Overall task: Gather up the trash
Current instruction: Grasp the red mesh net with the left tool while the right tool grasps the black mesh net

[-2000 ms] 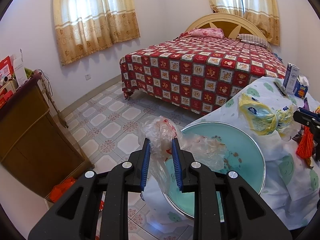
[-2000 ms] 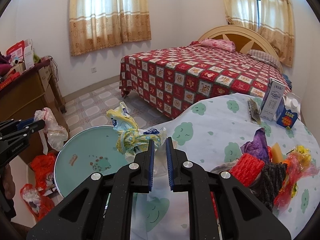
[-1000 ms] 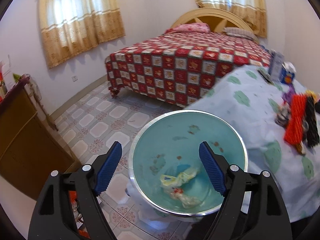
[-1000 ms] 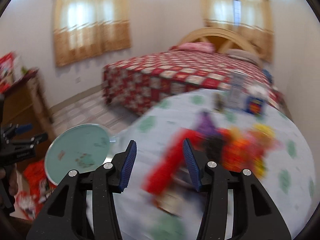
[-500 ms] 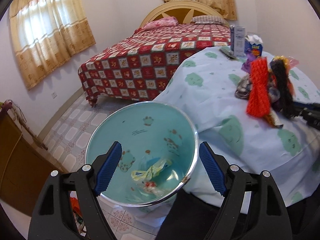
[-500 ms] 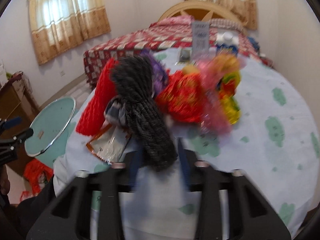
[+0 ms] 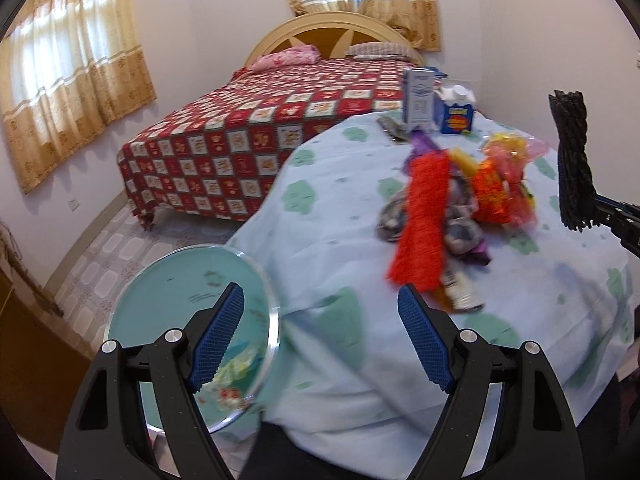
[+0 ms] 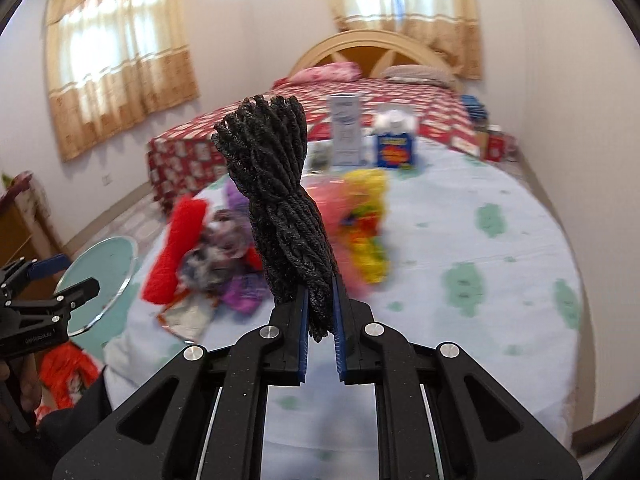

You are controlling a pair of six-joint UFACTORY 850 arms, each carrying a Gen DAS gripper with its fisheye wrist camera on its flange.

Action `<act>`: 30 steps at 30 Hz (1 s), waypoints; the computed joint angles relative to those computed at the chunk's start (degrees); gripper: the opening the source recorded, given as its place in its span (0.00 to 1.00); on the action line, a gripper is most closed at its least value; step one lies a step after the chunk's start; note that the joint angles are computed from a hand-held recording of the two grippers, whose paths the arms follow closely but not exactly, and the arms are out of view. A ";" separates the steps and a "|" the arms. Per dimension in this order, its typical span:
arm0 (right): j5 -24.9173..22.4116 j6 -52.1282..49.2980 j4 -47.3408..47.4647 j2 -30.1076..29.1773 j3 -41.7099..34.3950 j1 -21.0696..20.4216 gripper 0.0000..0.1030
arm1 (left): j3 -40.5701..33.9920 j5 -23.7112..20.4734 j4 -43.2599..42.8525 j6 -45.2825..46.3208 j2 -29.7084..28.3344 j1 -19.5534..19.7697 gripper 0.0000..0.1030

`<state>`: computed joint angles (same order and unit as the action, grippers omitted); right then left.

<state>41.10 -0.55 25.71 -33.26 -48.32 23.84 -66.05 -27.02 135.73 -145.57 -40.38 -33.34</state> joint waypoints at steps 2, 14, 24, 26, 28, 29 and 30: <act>1.07 -0.28 1.57 0.43 1.35 -0.71 0.11 | -1.35 0.92 -0.16 0.27 -0.86 -0.64 0.70; 2.16 4.07 -2.57 -2.32 0.74 -2.51 0.12 | -9.20 12.34 3.44 -2.02 -6.19 -0.49 0.10; 0.46 -0.87 -0.21 -2.08 -1.69 -0.22 0.12 | -0.44 5.71 3.76 -0.02 1.46 1.73 0.10; -0.71 -2.65 0.92 -2.44 -3.09 0.63 0.12 | 1.24 4.48 3.04 0.74 2.54 2.50 0.10; -1.78 -4.31 1.65 -3.05 -4.80 1.23 0.12 | 2.49 3.07 1.04 2.44 3.15 3.16 0.10; -2.12 -4.71 1.76 -3.41 -5.51 1.45 0.12 | 3.04 2.48 0.21 2.99 3.37 3.58 0.10; -2.53 -5.27 2.03 -3.77 -6.33 1.70 0.12 | 3.25 2.35 -0.09 3.10 3.44 3.85 0.10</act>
<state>38.56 -5.82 27.73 -37.04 -54.65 25.54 -62.80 -24.67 135.64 -142.47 -36.94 -29.49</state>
